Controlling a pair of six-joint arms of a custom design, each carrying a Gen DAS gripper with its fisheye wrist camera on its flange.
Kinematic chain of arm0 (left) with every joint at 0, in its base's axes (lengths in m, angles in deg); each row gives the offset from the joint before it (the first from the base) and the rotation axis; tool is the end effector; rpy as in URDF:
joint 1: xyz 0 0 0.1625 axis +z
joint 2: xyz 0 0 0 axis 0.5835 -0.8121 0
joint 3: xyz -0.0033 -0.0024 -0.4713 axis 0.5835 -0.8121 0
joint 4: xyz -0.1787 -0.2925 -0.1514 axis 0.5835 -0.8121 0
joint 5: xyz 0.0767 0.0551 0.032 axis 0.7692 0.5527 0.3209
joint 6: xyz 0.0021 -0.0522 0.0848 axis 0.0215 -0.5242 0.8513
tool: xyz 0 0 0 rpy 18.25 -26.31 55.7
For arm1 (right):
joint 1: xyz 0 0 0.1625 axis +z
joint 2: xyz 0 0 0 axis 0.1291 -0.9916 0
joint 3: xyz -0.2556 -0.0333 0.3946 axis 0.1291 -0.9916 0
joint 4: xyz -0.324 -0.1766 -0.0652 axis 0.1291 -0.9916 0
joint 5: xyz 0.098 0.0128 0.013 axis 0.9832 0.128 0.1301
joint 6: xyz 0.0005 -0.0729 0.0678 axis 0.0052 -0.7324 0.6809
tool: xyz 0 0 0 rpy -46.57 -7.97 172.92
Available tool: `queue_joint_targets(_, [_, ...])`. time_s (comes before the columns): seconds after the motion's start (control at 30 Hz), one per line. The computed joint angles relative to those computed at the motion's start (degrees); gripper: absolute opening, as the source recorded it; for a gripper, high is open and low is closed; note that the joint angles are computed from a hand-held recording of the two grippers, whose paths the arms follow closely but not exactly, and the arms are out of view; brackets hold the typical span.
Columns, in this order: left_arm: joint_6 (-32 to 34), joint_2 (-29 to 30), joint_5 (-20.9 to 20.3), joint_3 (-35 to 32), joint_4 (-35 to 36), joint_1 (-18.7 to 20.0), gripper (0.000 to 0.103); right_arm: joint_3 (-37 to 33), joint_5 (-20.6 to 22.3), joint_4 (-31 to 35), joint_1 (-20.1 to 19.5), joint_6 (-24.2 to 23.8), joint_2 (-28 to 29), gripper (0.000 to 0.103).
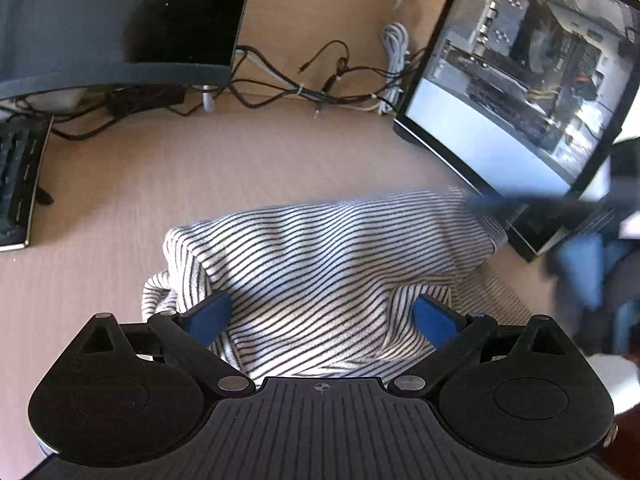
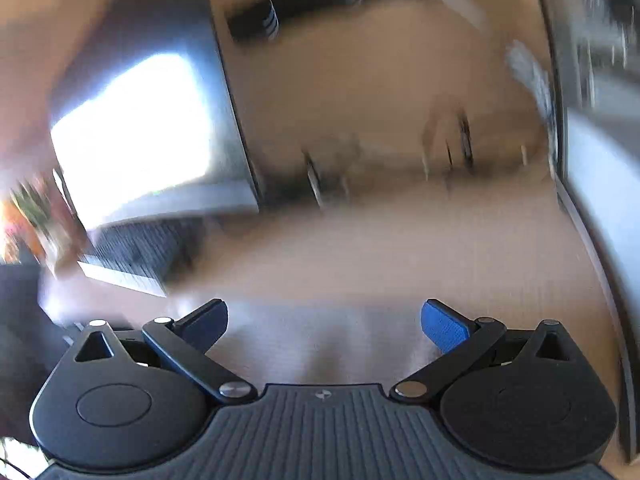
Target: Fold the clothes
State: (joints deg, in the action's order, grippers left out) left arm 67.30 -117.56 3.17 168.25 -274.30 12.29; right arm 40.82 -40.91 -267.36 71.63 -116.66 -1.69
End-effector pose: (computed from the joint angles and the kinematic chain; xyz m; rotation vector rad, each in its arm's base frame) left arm -0.2838 -0.5867 0.0070 0.7661 2.6128 -0.8241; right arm 0.0243 -0.6280 0.2868 0.9079 -2.5650 0.9470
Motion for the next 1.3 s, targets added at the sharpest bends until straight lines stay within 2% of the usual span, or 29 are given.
queue_joint_targets(0.03, [0.59,-0.45,0.10,0.31,0.28,0.10,0.101,-0.17,-2.56,0.03,0.02,-0.63,0.99,0.103])
queue_joint_targets(0.13, [-0.92,-1.29,6.33,1.06,2.47,-0.46,0.102,2.35,-5.52,-3.70,0.27,-5.82,1.50,0.103])
queue_joint_targets(0.17, [-3.59,-1.45,9.56,0.94,4.30,-0.50,0.103,2.45,-6.25,-3.53,0.58,-5.26,1.37,0.103])
queue_joint_targets(0.2, [-6.90,-2.11,10.38,1.28,5.06,0.01,0.103,2.36,-6.33,-2.80,0.63,-4.16,1.15,0.103])
queue_joint_targets(0.23, [-9.08,-2.83,8.82,1.94,3.74,0.79,0.103,2.22,-6.41,-2.08,0.68,-3.16,0.96,0.103])
queue_joint_targets(0.3, [-13.18,-3.96,9.35,3.31,0.16,1.10,0.103,1.57,-6.36,-0.23,0.71,-1.42,0.67,0.103])
queue_joint_targets(0.4, [-13.09,-5.01,7.60,4.01,-5.18,1.00,0.103,0.37,-6.05,2.93,0.65,1.36,0.25,0.103])
queue_joint_targets(0.47, [-13.94,-5.35,3.71,3.22,-5.48,1.74,0.101,0.08,-5.66,3.74,0.54,1.79,0.14,0.103])
queue_joint_targets(0.5, [-14.91,-5.21,1.74,2.44,-4.64,2.25,0.095,0.18,-5.49,3.57,0.47,1.38,0.15,0.103])
queue_joint_targets(0.53, [-16.37,-4.98,0.75,1.74,-2.78,2.57,0.074,0.62,-5.54,2.67,0.44,0.37,0.25,0.103])
queue_joint_targets(0.57, [-17.80,-4.74,-0.24,0.99,-0.93,2.89,0.063,1.18,-5.73,1.42,0.47,-0.72,0.41,0.103])
queue_joint_targets(0.6, [-19.63,-4.24,0.23,-0.14,1.90,3.09,0.059,1.78,-5.94,0.04,0.50,-1.75,0.60,0.103])
queue_joint_targets(0.7, [-21.35,-2.82,1.14,-1.90,6.29,3.41,0.063,3.68,-6.15,-4.59,0.53,-3.74,1.20,0.103])
queue_joint_targets(0.77, [-21.15,-1.96,-0.11,-2.48,6.15,3.75,0.062,4.32,-6.12,-6.49,0.54,-4.12,1.51,0.103])
queue_joint_targets(0.83, [-19.31,-0.97,2.74,-3.57,5.85,2.98,0.051,4.43,-6.51,-6.98,0.77,-4.42,1.60,0.103])
queue_joint_targets(0.97, [-12.61,-0.34,4.51,-5.74,6.70,3.74,0.052,3.44,-6.48,-4.48,1.25,-3.93,0.75,0.103])
queue_joint_targets(1.03, [-11.72,-1.05,4.83,-5.92,8.04,3.51,0.054,2.07,-4.73,-1.21,1.32,-0.86,-0.80,0.093])
queue_joint_targets(1.1, [-9.82,-2.37,6.66,-4.10,6.83,2.45,0.058,1.17,-3.67,-0.44,1.43,1.37,-2.04,0.066])
queue_joint_targets(1.17, [-8.04,-3.98,9.21,-2.18,5.43,1.07,0.062,0.71,-2.96,-1.67,1.52,2.57,-2.93,0.055])
queue_joint_targets(1.2, [-7.74,-4.83,9.63,-1.61,4.53,0.65,0.064,0.28,-2.23,-1.07,1.49,3.25,-3.26,0.055])
queue_joint_targets(1.3, [-5.24,-5.26,5.43,-2.35,-0.53,0.29,0.064,-1.01,-0.33,0.93,1.47,4.64,-3.41,0.055])
